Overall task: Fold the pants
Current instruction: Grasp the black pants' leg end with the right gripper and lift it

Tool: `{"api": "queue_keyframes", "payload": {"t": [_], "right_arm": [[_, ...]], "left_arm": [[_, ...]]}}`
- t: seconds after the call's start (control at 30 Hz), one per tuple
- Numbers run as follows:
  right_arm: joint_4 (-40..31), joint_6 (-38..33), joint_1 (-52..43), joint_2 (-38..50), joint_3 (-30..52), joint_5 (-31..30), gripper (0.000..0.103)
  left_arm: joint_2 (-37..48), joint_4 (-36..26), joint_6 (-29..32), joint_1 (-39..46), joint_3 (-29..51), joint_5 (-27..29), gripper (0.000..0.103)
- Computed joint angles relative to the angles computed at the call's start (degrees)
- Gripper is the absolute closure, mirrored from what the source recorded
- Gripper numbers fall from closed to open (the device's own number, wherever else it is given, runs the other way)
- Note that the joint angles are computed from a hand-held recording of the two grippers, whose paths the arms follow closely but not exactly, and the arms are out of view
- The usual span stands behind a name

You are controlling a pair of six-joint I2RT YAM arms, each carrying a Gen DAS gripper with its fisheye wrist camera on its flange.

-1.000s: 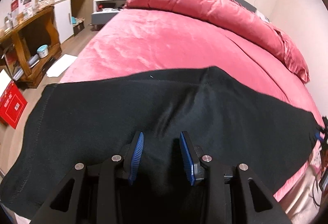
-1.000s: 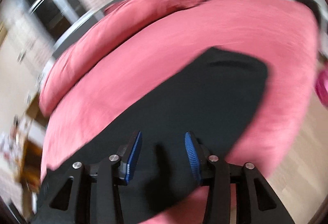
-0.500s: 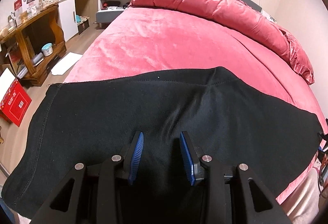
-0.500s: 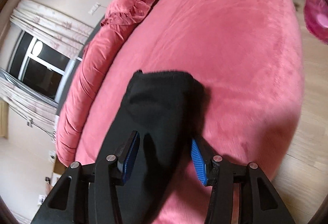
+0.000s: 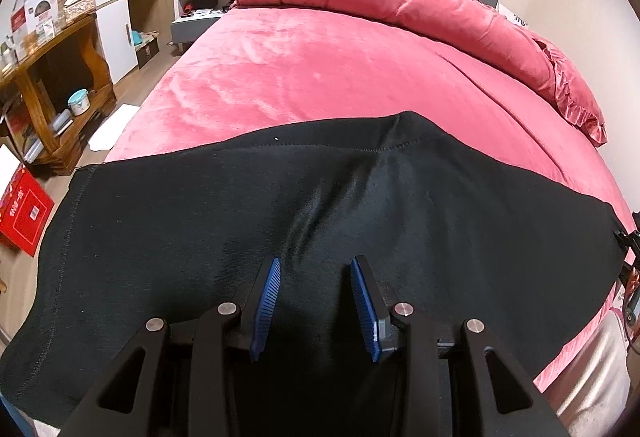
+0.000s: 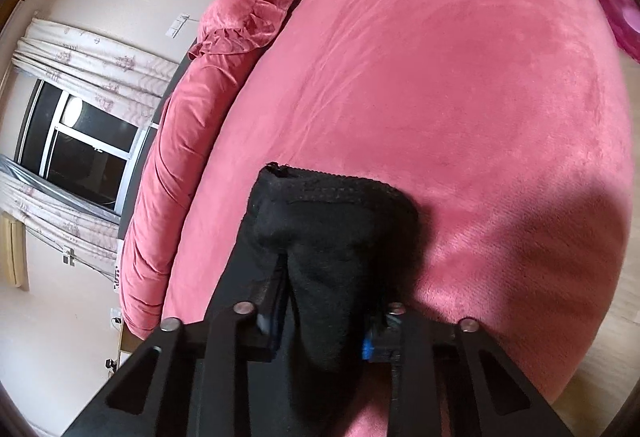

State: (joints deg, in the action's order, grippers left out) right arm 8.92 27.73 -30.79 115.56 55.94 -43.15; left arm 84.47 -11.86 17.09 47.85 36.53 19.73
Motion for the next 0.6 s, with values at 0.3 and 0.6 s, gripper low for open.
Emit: {"api": "queue_keyframes", "payload": {"t": [0.3,0.6], "right_arm": [[-4.88,-4.06,2.27,-8.64,-1.72,4.19,0.086],[-10.74,-8.35,7.87,-26.45,-6.37,9.42,0.086]], "left_arm": [[0.4,0.6,0.0,0.18,-0.17,0.76,0.066],[-0.54,0.69,0.46,2.16,-0.74,4.27,0.066]]}}
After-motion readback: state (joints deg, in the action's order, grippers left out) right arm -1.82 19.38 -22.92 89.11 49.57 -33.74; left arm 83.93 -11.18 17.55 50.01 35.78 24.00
